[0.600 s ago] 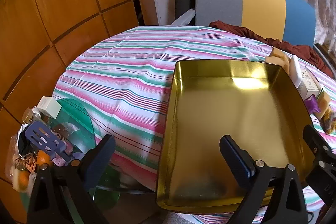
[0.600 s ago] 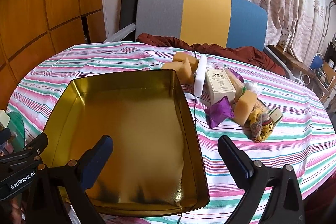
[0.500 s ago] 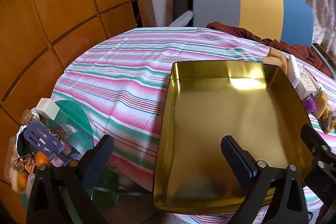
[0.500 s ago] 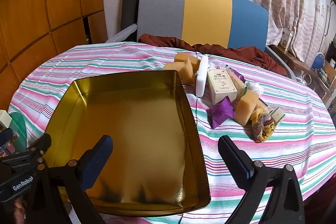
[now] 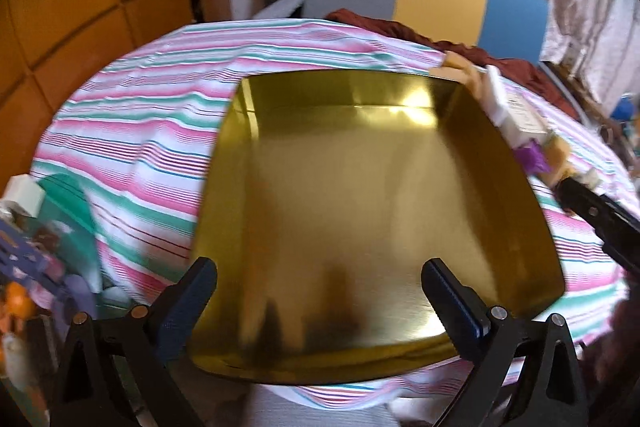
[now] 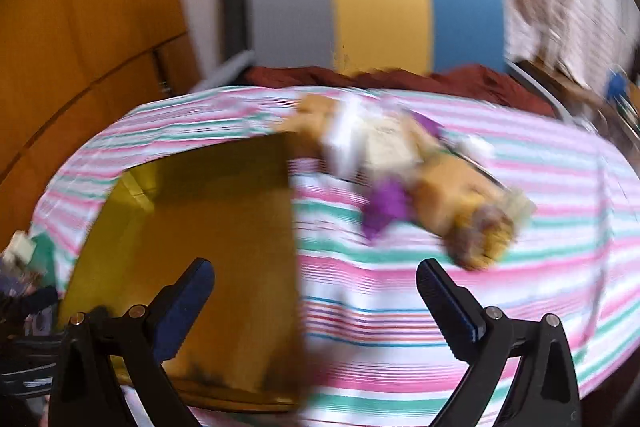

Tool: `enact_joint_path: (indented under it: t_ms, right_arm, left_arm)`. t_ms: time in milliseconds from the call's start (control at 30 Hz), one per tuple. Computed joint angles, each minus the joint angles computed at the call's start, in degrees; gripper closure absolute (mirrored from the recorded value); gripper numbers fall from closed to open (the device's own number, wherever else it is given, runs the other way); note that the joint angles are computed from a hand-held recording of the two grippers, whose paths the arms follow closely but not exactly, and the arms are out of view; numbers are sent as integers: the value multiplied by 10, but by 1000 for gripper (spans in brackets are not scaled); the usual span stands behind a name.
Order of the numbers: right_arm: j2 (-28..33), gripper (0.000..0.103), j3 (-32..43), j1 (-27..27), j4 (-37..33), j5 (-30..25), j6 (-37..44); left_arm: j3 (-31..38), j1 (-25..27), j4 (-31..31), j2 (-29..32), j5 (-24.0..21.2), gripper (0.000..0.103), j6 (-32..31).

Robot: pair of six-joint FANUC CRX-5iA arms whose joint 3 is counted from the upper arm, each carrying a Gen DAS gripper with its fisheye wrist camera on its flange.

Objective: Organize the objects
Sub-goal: 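Move the right gripper over the items toward the green-and-white box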

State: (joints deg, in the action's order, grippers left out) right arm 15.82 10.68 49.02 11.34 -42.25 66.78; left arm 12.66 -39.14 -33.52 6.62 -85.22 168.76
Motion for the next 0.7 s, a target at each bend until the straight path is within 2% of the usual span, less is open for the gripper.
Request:
enact_joint_path:
  t_ms: [100,167,300,367,433,533,600,700]
  right_arm:
    - [8,2,-21,-30,51,2,-53]
    - [14,5,-27,-53,65,1,-82]
    - [23,7,-26,-100,55,16,-133]
    - [30,7,-3,-119,13,19,-131]
    - [40,7,17,-128,-2,32,-131]
    - [71,7,58,-130,5,32,-124]
    - [101,7,99,-127,7,11,-105]
    - [121,9,116,-123,32,-19,-104]
  left_arm:
    - [9,2,17,11,34,0,-17]
    - [29,1,22,27,36,0,-33]
    - [71,0,34,59,47,0,-61]
    - [90,-4,34,74,49,0,-75]
    - [123,-13,24,98,33,0,-94]
    - [138,-15,33,112,47,0,-108]
    - [142,-16,41,117,59,0,-114]
    - [139,-10,63,117,85,0,-120]
